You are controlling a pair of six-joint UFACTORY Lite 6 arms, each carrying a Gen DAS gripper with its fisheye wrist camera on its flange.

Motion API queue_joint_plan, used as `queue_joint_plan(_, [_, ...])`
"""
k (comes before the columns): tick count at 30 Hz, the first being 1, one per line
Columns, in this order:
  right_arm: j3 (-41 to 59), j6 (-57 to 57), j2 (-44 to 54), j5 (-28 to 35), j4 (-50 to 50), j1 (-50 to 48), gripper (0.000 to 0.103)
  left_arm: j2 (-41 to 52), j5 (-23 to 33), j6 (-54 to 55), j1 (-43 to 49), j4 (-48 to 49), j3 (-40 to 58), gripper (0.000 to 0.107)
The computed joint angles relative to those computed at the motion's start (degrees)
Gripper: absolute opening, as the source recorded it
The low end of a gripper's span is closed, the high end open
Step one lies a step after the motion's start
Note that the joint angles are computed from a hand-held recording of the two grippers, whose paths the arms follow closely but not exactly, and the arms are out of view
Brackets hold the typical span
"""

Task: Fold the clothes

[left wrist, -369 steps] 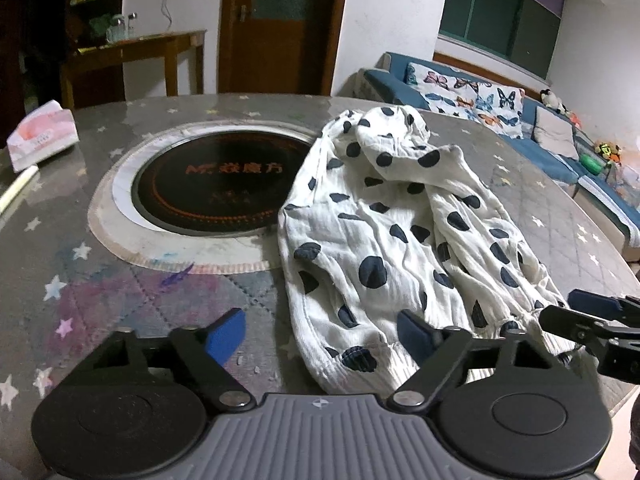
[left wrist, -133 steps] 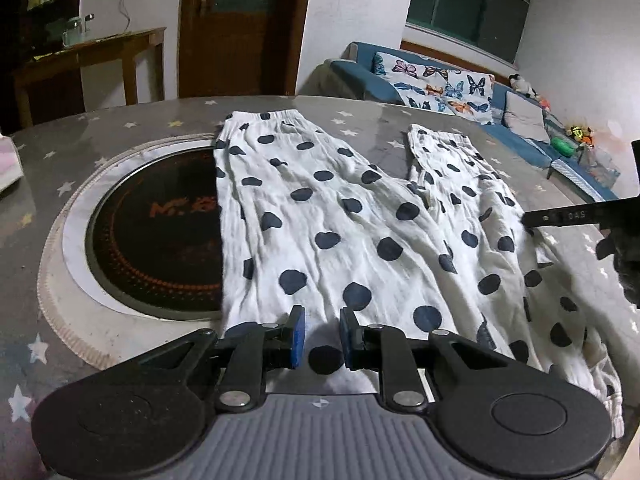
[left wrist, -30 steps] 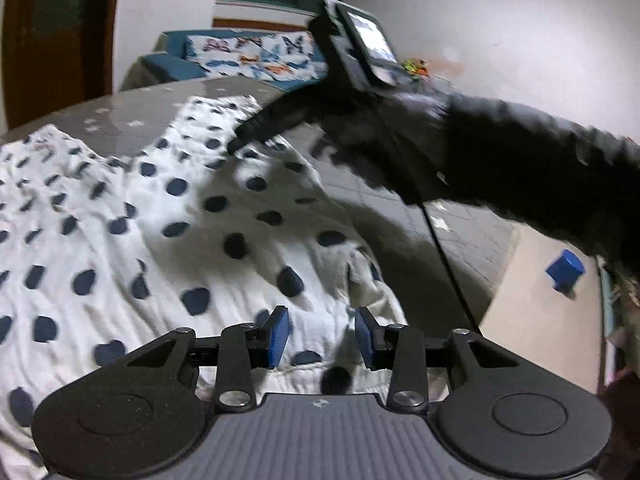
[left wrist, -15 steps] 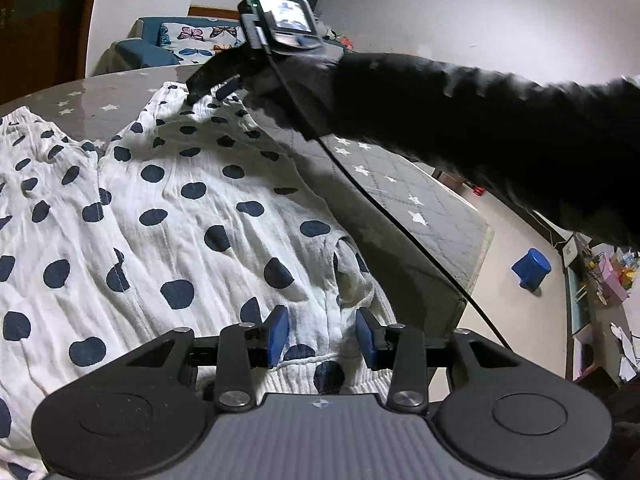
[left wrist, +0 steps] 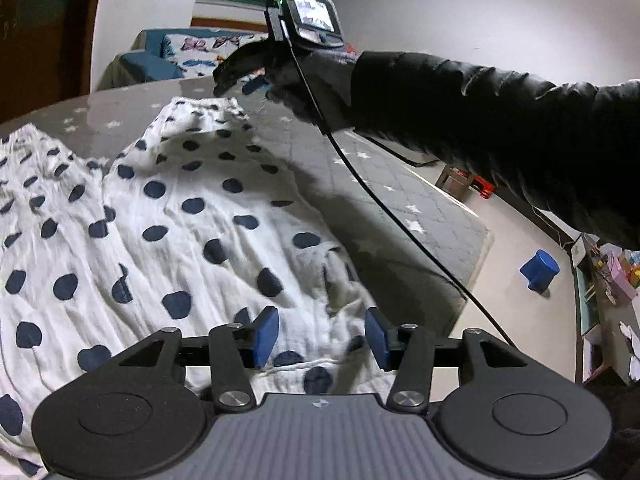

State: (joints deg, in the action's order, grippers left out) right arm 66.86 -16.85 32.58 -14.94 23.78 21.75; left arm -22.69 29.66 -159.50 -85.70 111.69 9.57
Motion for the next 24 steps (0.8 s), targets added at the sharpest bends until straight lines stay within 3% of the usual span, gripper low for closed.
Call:
queue_joint_plan(8, [-8.7, 16.0, -4.5, -0.5, -15.5, -2.4, 0.045, 9.5, 4.4, 8.3, -6.8, -9.9, 7.5, 0.052])
queue_joint_plan(13, [-8.9, 24.5, -3.7, -1.3, -23.9, -4.0, 0.044, 16.2, 4.5, 8.4, -5.9, -9.4, 10.9, 0.041])
queue_joint_plan(18, [-6.6, 28.4, -1.1, -1.9, -27.1, -4.6, 0.038, 11.6, 1.2, 2.6, -1.4, -2.2, 7.4, 0.016])
queue_joint_plan(24, [0.3, 23.2, 4.3, -1.3, -19.9, -4.2, 0.033, 2.3, -0.2, 1.4, 0.6, -1.2, 2.9, 0.012])
